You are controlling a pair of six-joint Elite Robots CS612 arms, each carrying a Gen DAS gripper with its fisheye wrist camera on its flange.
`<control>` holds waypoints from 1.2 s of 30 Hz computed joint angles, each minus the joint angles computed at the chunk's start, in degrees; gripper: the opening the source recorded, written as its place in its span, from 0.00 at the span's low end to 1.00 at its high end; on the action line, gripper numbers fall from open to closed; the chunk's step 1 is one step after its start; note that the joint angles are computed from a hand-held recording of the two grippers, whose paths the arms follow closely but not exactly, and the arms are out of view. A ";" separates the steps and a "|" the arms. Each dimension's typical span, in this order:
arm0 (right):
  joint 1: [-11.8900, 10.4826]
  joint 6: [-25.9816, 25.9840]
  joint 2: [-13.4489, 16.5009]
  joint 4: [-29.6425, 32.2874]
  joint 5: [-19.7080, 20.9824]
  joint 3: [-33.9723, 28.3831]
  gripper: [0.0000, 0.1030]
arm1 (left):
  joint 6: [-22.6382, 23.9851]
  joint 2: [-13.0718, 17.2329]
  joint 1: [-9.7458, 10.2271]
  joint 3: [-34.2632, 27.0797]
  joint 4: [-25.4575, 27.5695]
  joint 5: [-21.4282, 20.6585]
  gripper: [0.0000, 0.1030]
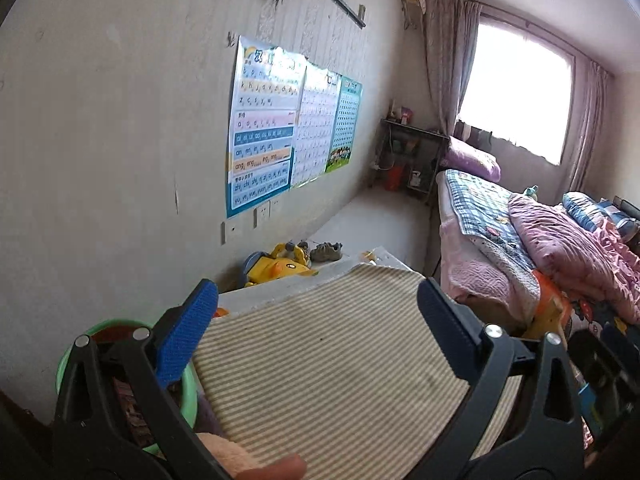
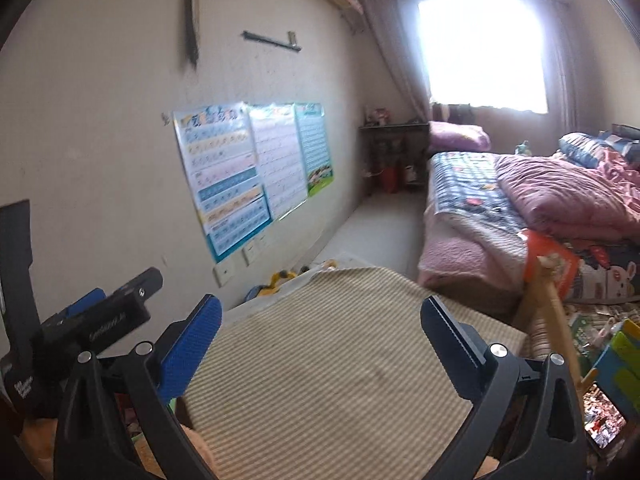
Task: Collect trash
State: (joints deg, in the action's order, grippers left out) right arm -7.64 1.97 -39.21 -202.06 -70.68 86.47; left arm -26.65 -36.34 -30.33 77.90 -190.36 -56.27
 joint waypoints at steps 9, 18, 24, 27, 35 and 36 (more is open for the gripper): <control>-2.06 6.69 0.96 -5.39 3.94 0.22 0.94 | 3.60 0.17 -1.48 0.51 2.14 4.25 0.95; -1.59 5.57 0.60 -3.69 2.04 0.26 0.94 | 3.10 0.19 -1.19 0.26 3.79 3.66 0.95; -1.47 5.54 0.55 -1.00 1.69 0.03 0.94 | 3.13 0.14 -1.13 0.38 4.26 2.97 0.95; -1.52 6.00 0.58 0.29 1.87 -0.11 0.94 | 3.16 0.08 -1.14 0.49 4.54 2.75 0.95; -1.17 5.55 0.70 1.20 1.20 -0.22 0.94 | 1.76 0.06 -0.85 0.32 6.85 2.19 0.95; -1.09 5.39 0.71 1.28 1.14 -0.24 0.94 | 1.63 0.04 -0.78 0.35 7.01 2.01 0.95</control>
State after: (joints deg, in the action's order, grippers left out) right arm -8.73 7.36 -38.50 -200.78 -69.54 86.23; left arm -25.02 -36.30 -31.11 78.25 -183.35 -54.27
